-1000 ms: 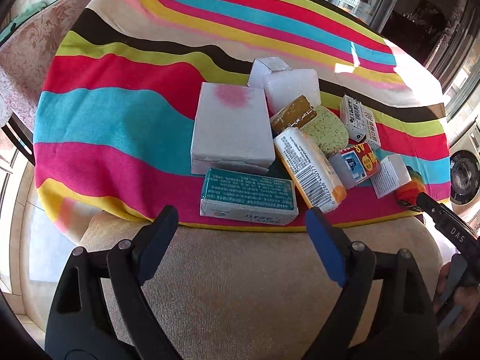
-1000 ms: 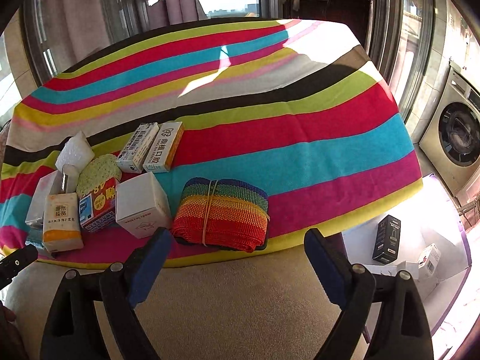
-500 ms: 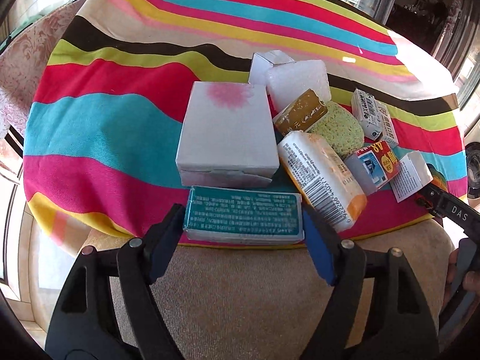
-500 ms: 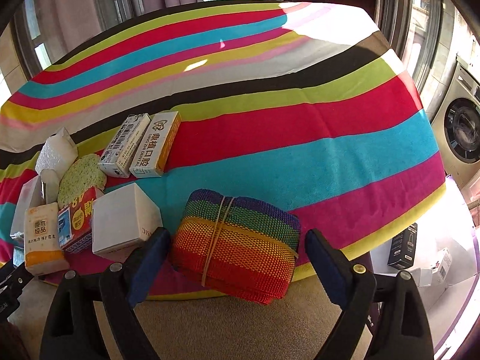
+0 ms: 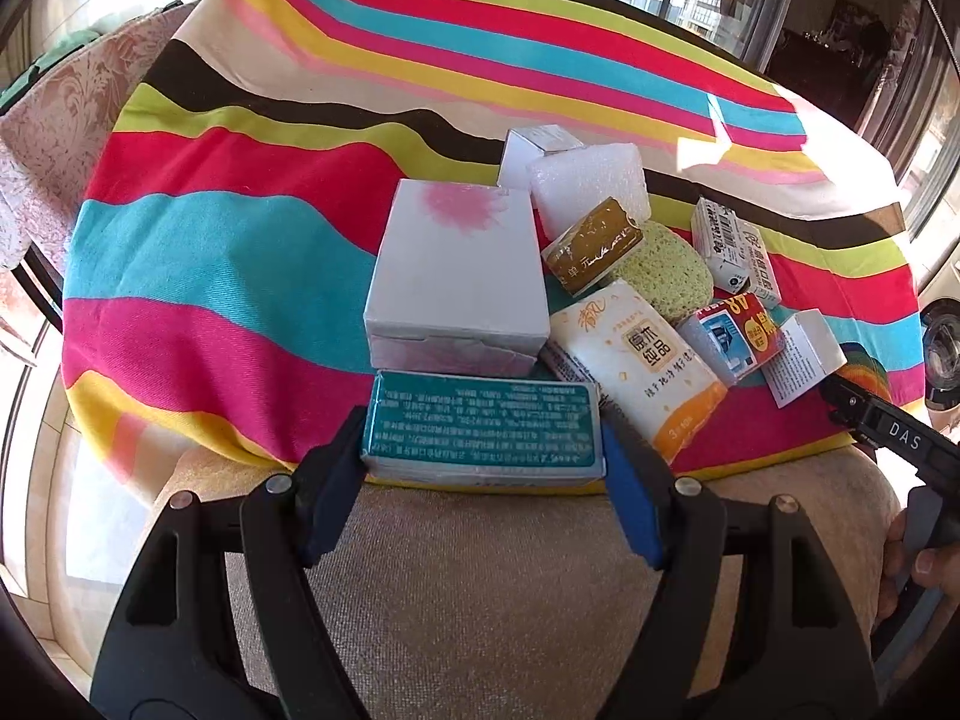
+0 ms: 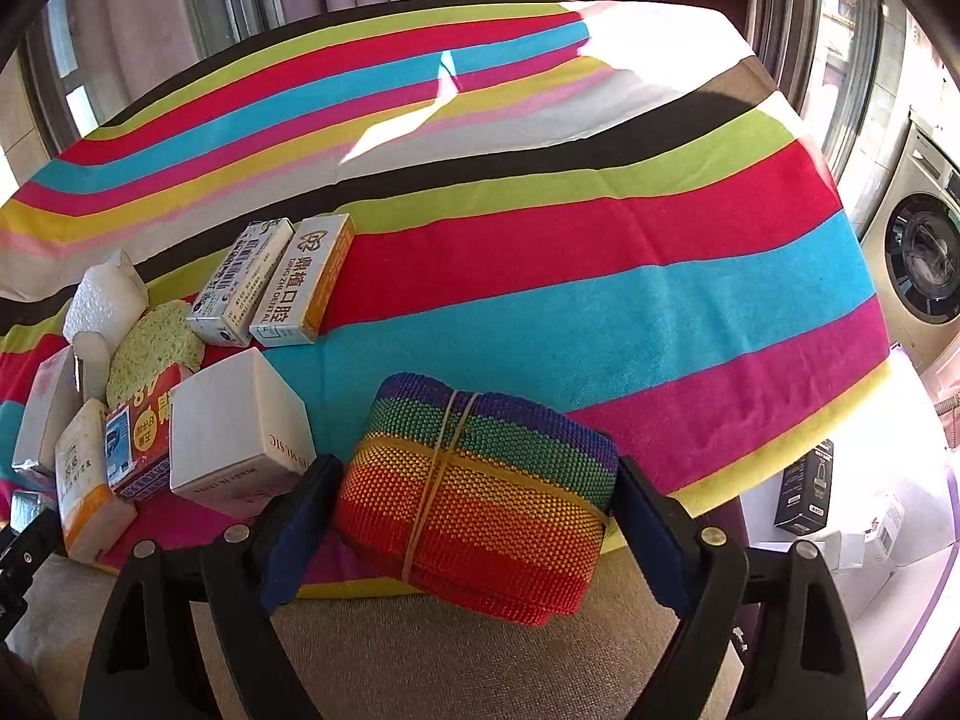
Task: Organize objects
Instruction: 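Carry the bundle and teal box into the storage box and open both tools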
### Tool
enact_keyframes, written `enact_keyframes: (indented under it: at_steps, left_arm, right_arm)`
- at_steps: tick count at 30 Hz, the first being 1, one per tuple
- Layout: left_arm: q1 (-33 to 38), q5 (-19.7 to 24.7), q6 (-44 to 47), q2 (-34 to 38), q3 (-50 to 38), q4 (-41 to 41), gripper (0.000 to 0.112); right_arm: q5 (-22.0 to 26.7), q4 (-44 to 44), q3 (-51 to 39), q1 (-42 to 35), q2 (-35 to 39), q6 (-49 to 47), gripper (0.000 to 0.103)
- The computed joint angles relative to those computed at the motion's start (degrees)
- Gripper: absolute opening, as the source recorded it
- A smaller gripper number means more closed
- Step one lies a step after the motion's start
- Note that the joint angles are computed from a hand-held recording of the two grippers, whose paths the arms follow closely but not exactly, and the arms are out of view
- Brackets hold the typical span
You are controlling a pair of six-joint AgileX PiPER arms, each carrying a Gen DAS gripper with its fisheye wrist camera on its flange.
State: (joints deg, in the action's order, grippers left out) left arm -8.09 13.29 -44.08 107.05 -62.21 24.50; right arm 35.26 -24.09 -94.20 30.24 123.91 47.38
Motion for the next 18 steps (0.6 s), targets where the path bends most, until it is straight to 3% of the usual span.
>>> enact_keyframes:
  at_steps: [4, 7, 12, 16, 18]
  left_arm:
    - [-1.1, -0.5, -10.9, -3.4, 3.2, 10.2, 0.076]
    - [-2.6, -0.3, -24.5, -6.5, 6.1, 22.8, 0.076]
    - [-5.4, -2.6, -29.3, -10.3, 9.8, 25.1, 0.076]
    - [-10.2, -1.8, -33.9, -10.8, 9.5, 29.6, 0.076]
    - [-12.2, -1.4, -32.5, -10.4, 8.5, 28.2, 0.076]
  right_arm:
    - [-3.2, -3.5, 6.1, 0.7, -4.4, 4.3, 0.089]
    - [-5.5, -5.5, 10.4, 1.1, -7.6, 6.7, 0.089]
    - [-8.7, -8.7, 17.7, 1.1, -12.9, 11.5, 0.089]
    - [-10.3, -12.8, 24.1, 1.6, -17.4, 16.9, 0.089]
    - [-10.9, -14.1, 27.0, 1.6, -19.5, 18.6, 0.089]
